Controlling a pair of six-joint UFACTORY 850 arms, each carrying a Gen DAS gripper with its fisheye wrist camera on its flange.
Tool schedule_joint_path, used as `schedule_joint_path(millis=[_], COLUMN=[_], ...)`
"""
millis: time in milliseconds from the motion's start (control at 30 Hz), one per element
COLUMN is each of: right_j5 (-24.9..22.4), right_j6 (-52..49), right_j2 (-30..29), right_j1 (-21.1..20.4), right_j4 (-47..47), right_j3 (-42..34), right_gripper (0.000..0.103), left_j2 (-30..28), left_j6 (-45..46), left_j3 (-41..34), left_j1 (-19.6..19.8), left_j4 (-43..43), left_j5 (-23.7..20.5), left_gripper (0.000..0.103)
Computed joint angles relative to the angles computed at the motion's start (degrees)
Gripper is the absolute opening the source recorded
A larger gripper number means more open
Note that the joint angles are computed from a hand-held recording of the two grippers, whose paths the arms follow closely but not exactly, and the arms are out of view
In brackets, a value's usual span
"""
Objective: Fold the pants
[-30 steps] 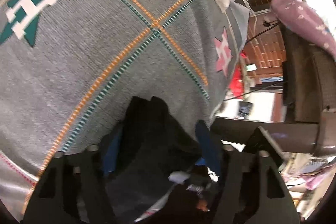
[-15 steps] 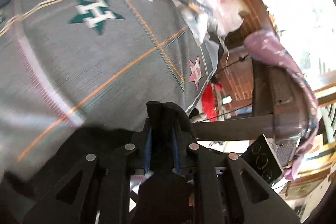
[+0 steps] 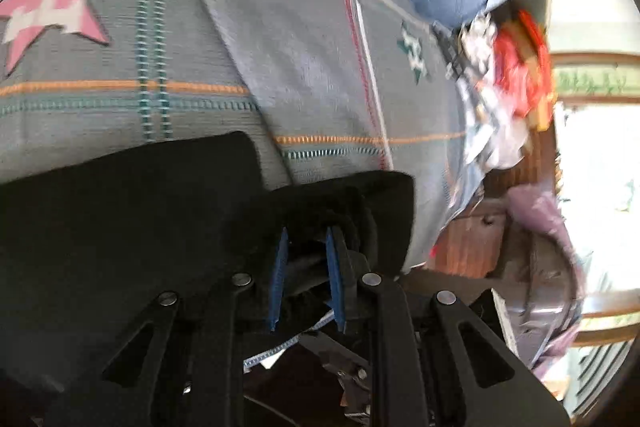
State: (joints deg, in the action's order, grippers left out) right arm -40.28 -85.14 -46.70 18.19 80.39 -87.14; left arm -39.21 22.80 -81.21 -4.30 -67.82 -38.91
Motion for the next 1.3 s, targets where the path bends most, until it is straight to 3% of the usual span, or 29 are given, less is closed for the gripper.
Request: schedule_joint_path(millis=[67,133,233,367,433,567,600,633,667,700,733,833,900,1000,1100,1233,1300], right_j5=[-0.59,-1.59,-5.18,-10.73,-15.03,-19.41,-19.79,-20.36,-21.30,-21.38,-21.46,-23.30,-25.15,-24.05,-24.77,-25.53,-26.49], right_j6=[-2.27,-4.86,-8.73,4.75,12.55,16.11,18.40,20.16,23.10,24.87,26.42,23.33,21.35,24.70,27.35,26.06,23.51], right_j2=[2.02,4.83,7.96,3.85,-0.25,-3.97,-5.43,-6.27,-7.65,-8.35,-8.97,-7.84,-7.62,-9.94,-11.30,-8.58,-6.55], right_j1=[-0.71,-2.22,-5.84,-9.82,-10.39,-10.09,-9.79,-9.54,-9.33,-9.13,-8.84,-8.13,-7.57,-6.20,-6.28,-7.27,-8.33], right_j4=[1.08,2.90,9.58,9.96,8.51,9.95,10.03,10.17,9.59,8.44,6.54,5.49,4.03,-0.53,-1.45,-7.13,-8.39], right_j3=[1.92,4.91,10.00,7.86,4.43,1.57,-0.03,-0.65,-2.25,-3.18,-4.56,-4.34,-4.49,-6.92,-8.01,-7.68,-6.22], right_gripper=[0.049,0.055,0.074,0.077,0.075,0.071,0.064,0.059,0.042,0.011,0.005,0.005,0.005,0.005,0.008,0.014,0.024], left_j2=[2.26,4.40,7.41,6.38,4.72,1.05,0.55,-0.05,-0.47,-0.48,-0.29,3.80,7.29,7.44,6.55,9.07,10.99], left_j6=[2.48,4.41,10.16,16.20,14.75,5.86,3.69,1.27,0.77,0.39,0.06,-0.44,-3.79,-7.90,-1.51,0.44,4.85], left_j3=[2.28,4.41,8.27,7.57,5.32,0.12,-0.54,-1.39,-1.92,-2.01,-1.95,2.11,6.16,9.09,11.21,12.79,14.47], left_j1=[0.38,0.75,0.82,-0.92,-2.08,-4.11,-4.50,-4.83,-4.92,-4.89,-4.76,-4.48,-4.31,-3.58,-1.87,-2.03,-1.73], left_j4=[-2.24,-3.74,-9.52,-14.44,-11.99,-1.56,0.93,3.62,4.09,4.48,4.63,4.84,8.35,9.93,0.30,0.97,-2.20], left_j5=[1.66,2.86,4.07,2.35,2.52,3.61,4.07,4.09,3.57,2.92,2.16,4.64,8.70,11.51,9.41,11.52,11.93], left_gripper=[0.019,0.040,0.062,0.071,0.072,0.072,0.070,0.063,0.050,0.026,0.022,0.022,0.022,0.022,0.021,0.021,0.022])
